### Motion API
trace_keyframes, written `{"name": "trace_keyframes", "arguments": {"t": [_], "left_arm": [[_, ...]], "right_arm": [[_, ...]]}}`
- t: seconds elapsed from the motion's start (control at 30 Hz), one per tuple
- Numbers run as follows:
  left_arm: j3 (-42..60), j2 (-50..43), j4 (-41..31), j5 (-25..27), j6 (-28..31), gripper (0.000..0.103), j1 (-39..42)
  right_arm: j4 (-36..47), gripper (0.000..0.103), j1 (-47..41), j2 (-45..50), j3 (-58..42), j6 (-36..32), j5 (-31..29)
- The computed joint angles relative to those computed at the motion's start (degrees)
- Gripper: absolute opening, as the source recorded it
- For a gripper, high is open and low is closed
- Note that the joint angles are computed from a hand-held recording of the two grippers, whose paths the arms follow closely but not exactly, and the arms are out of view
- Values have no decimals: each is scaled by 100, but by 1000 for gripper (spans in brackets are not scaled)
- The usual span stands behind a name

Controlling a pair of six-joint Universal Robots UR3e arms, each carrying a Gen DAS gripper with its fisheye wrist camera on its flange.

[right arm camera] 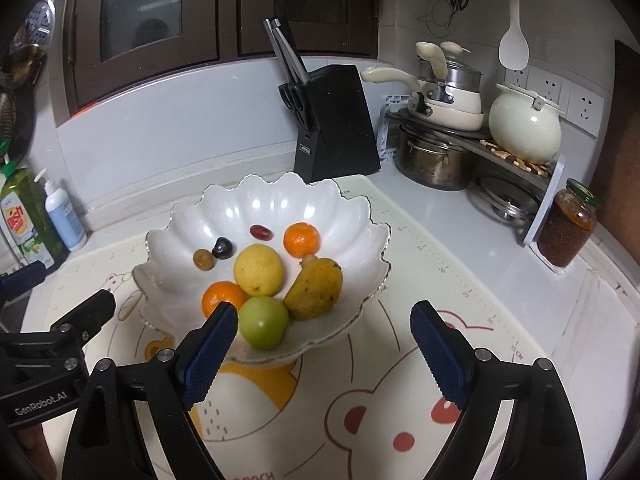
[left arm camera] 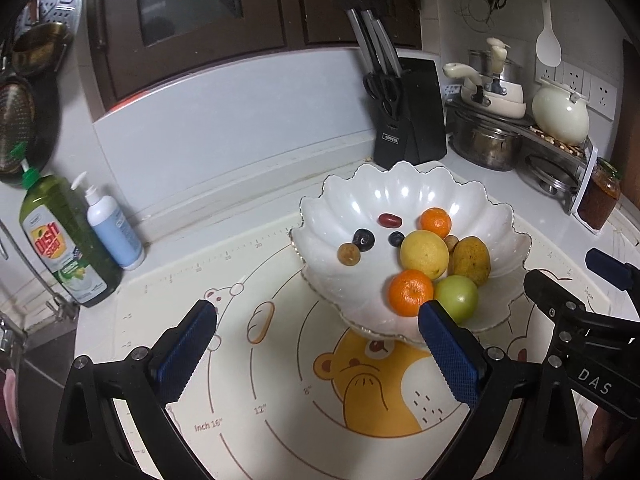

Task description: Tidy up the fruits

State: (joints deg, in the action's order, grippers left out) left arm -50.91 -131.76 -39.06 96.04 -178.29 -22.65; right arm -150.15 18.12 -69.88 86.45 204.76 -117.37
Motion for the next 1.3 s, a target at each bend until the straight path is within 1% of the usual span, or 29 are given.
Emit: {"name": "trace_keyframes", "arguments": {"t": [0.13,0.3,0.47,0.8,1.17,1.3], "left_arm": [[-577,373,251,59,-42,103,10],[-1174,767,395,103,-58,103,25],[-2017,1309,716,42,-137,103,78],[-3379,2278,1376,101,-177,103,102],[-4483,3139,1681,79,-303,103,84],[-4862,3465,1746,71,-325,103,101]], "right_arm": [[91,89,99,-120,90,136,-57],[153,89,250,-276,234,278,-146],[208,89,458,-435,370,428,-276],[244,89,981,-819,692,754,-782],[283,89,1522,-1223,1168,1267,-1324],[441,89,1757,-1298,1172,1404,-1589]]}}
